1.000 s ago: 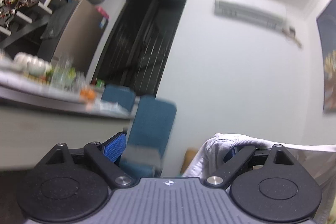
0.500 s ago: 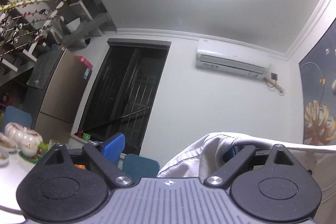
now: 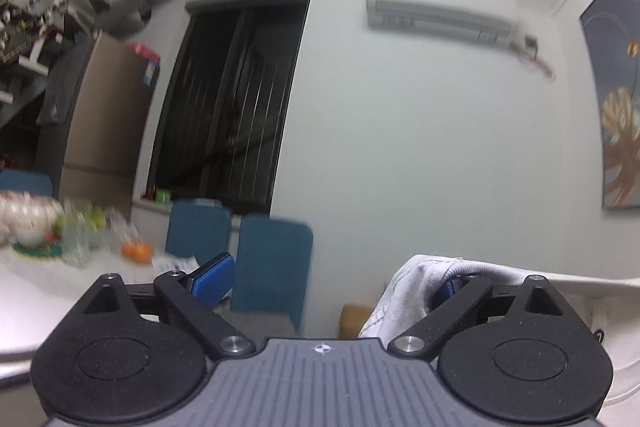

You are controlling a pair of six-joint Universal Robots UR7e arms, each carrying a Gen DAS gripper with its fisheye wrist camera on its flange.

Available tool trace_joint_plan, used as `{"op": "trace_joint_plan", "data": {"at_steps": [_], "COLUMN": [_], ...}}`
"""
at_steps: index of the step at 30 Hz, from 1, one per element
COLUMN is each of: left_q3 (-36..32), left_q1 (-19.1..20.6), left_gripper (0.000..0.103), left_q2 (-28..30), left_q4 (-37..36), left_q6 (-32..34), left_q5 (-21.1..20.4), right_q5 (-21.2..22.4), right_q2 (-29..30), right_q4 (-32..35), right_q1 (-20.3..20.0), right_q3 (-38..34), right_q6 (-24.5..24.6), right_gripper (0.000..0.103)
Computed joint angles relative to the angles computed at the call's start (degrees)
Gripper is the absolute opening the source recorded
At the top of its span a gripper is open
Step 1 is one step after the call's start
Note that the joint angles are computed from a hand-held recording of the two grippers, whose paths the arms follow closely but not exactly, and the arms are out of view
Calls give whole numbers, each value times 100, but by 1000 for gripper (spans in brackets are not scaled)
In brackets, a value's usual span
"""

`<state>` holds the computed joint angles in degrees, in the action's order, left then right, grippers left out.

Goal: Fold clothes
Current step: 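Raise the shirt high with both grippers and shake it out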

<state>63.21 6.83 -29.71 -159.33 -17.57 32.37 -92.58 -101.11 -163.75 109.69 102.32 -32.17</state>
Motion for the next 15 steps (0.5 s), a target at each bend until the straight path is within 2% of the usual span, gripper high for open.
{"op": "trace_joint_plan", "data": {"at_steps": [4, 7, 10, 12, 13, 15], "left_q3": [716, 1077, 1483, 1696, 1830, 1992], "left_q1": [752, 1442, 2202, 2725, 2974, 3442], "left_gripper": [97, 97, 97, 96, 95, 92], "left_q2": [-328, -495, -610, -630, -601, -679], "left_q4": [-462, -331, 125, 615, 864, 1921], "left_q6": [-354, -859, -1581, -2213, -2622, -3784], "left_q5": [-497, -953, -1467, -1844, -2057, -2454], "right_q5": [-4, -20, 134, 363, 467, 864], "right_q2": [1078, 2034, 3034, 3659, 3975, 4513], "right_q4": [-648, -1165, -1727, -1867, -1891, -1932], "right_q1": [-481, -803, -1181, -1503, -1651, -1988], "right_q3": [-123, -449, -792, -1081, -1256, -1505], "right_q6": [-264, -479, -710, -838, -895, -1108], "right_gripper": [85, 85, 84, 84, 84, 84]}}
